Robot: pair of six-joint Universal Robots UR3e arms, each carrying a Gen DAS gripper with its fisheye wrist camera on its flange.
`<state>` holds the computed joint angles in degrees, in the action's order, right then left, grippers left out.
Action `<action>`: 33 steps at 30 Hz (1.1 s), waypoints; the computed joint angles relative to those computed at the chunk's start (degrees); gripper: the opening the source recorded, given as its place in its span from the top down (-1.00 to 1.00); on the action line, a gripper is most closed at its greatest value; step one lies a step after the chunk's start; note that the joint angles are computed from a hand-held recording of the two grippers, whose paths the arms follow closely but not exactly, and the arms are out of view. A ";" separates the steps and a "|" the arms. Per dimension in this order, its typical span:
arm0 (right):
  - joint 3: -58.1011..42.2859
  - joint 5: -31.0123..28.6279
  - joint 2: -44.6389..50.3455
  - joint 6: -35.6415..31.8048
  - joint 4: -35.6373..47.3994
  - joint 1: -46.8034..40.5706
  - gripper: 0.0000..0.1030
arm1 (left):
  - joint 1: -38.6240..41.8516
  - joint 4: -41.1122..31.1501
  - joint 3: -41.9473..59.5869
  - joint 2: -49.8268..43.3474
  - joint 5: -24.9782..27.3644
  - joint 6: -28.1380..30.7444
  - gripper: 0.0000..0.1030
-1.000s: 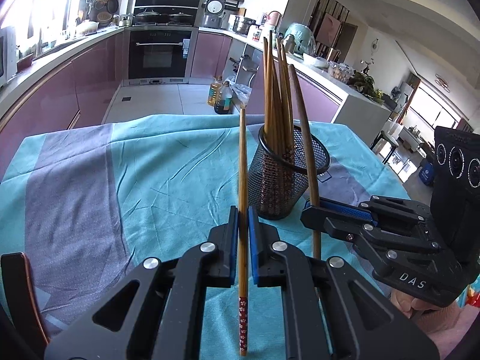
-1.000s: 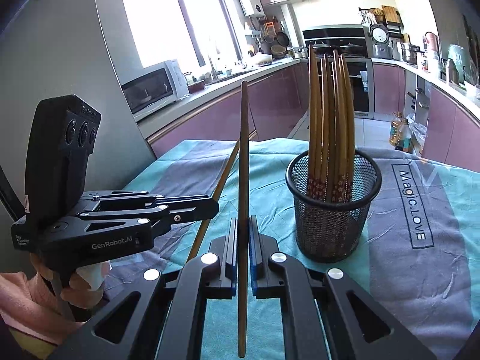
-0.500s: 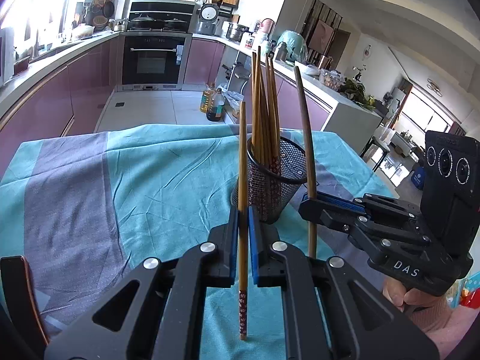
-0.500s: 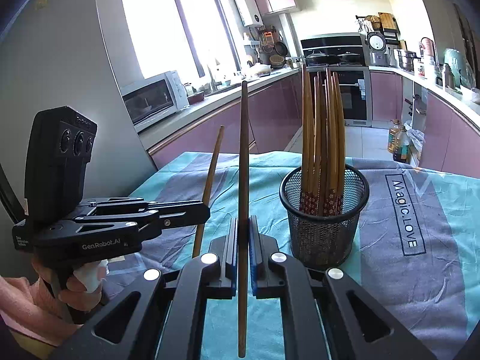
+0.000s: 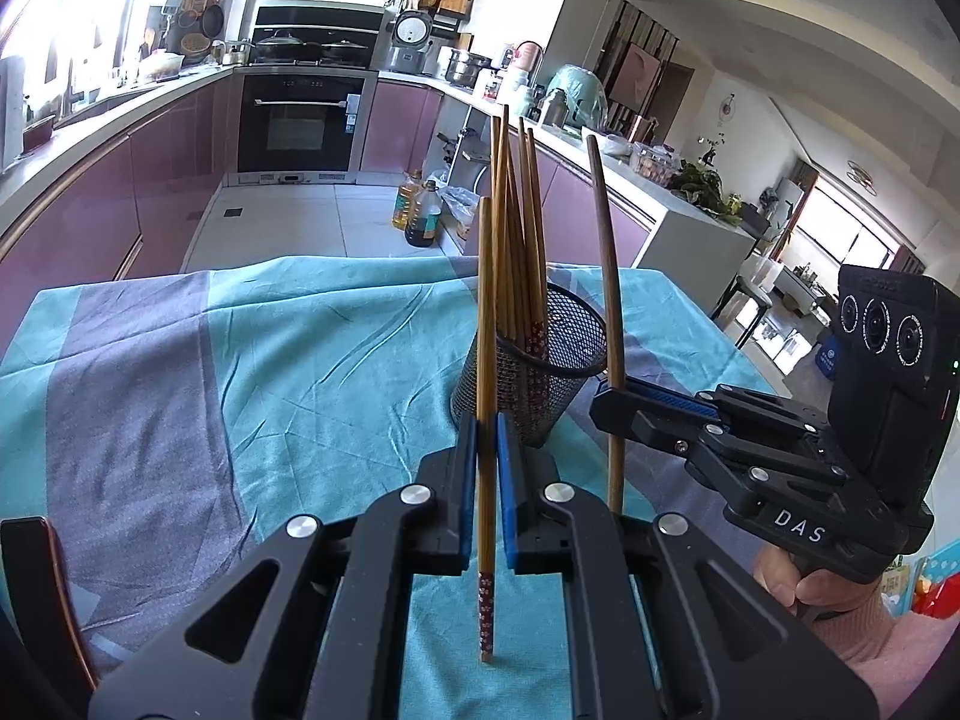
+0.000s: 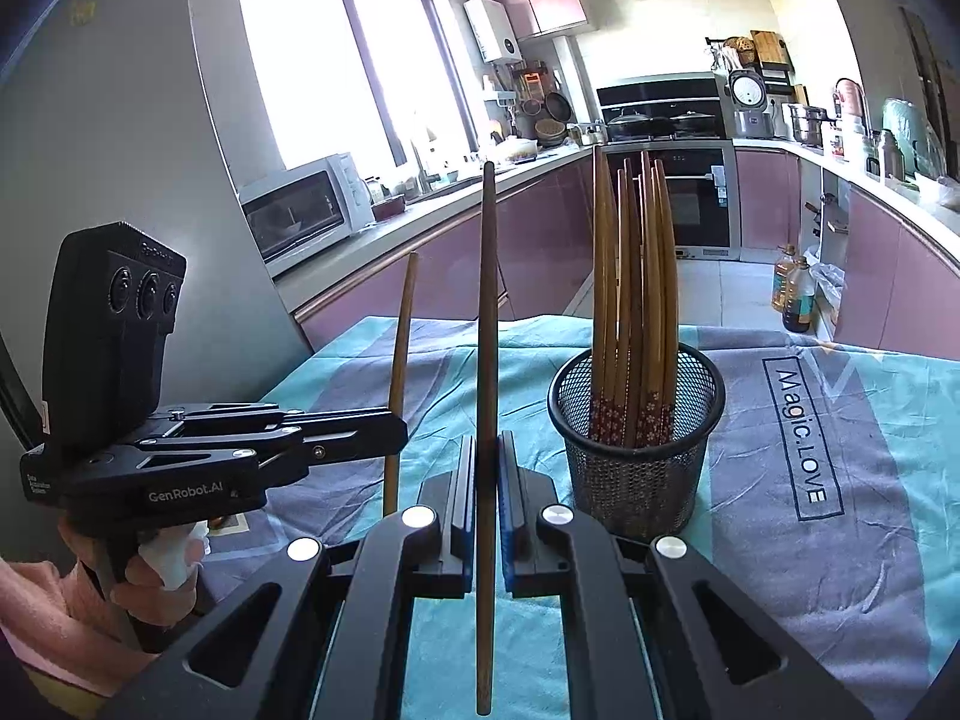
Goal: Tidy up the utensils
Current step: 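Carry both upright chopsticks over the mesh cup rim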
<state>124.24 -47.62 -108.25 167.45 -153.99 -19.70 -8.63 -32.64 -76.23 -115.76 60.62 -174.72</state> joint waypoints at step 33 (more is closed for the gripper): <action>0.54 1.06 -0.72 1.28 -2.76 -1.69 0.89 | -0.32 -0.19 2.56 -0.79 -0.83 0.12 0.85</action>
